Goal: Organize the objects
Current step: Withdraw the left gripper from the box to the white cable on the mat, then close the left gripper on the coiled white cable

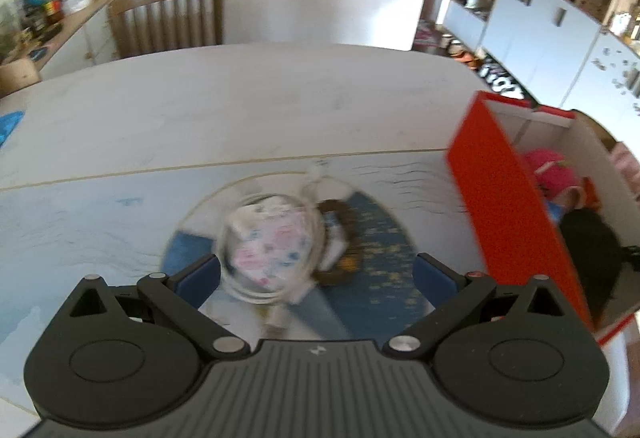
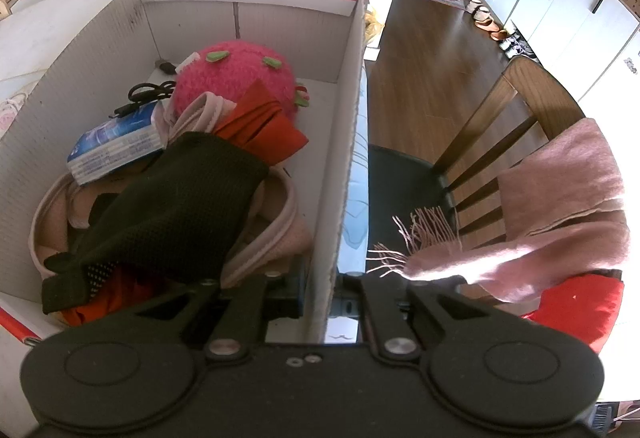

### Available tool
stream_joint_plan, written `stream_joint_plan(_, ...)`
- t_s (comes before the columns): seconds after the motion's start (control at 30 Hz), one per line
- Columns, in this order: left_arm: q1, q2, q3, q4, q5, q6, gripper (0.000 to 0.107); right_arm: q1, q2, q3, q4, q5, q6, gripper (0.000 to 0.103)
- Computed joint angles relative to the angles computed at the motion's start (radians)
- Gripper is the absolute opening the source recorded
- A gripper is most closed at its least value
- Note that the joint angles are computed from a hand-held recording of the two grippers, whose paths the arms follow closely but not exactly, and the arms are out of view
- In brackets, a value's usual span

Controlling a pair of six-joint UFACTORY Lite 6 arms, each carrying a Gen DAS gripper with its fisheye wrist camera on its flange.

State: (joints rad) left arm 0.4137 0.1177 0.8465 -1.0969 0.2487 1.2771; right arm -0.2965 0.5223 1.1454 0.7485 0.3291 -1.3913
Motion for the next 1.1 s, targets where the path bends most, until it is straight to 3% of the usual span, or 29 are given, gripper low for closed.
stream_joint_plan(0.2, 0.029, 0.075, 0.007, -0.133, -0.038, 0.201, 0.103, -0.004, 0.002, 0.002, -0.004, -0.001, 0.0, 0.008)
stream_joint_plan(0.5, -0.024, 0.146, 0.027, -0.55, -0.089, 0.624, 0.102, -0.004, 0.003, -0.002, -0.01, -0.006, 0.004, 0.009)
stream_joint_plan(0.57, -0.042, 0.155, 0.035, -0.662, -0.096, 0.735, 0.096, -0.004, 0.003, -0.002, -0.015, -0.006, 0.009, 0.009)
stream_joint_plan(0.6, -0.047, 0.166, 0.045, -0.662, -0.094, 0.735, 0.091, -0.007, 0.005, 0.001, -0.016, -0.004, 0.007, 0.009)
stream_joint_plan(0.67, -0.064, 0.182, 0.063, -0.633, -0.1, 0.707, 0.069, -0.006, 0.005, 0.002, -0.02, -0.003, 0.013, 0.009)
stream_joint_plan(0.83, -0.1, 0.23, 0.097, -0.596, -0.1, 0.682, 0.054, -0.003, 0.008, 0.004, -0.024, -0.005, 0.018, 0.009)
stream_joint_plan(0.97, -0.114, 0.293, 0.156, -0.35, -0.094, 0.434, 0.037, -0.016, 0.018, 0.012, -0.02, -0.001, 0.003, 0.009)
stream_joint_plan(1.1, -0.112, 0.35, 0.205, -0.233, -0.101, 0.294, 0.036, -0.019, 0.024, 0.014, -0.013, -0.001, -0.008, 0.009)
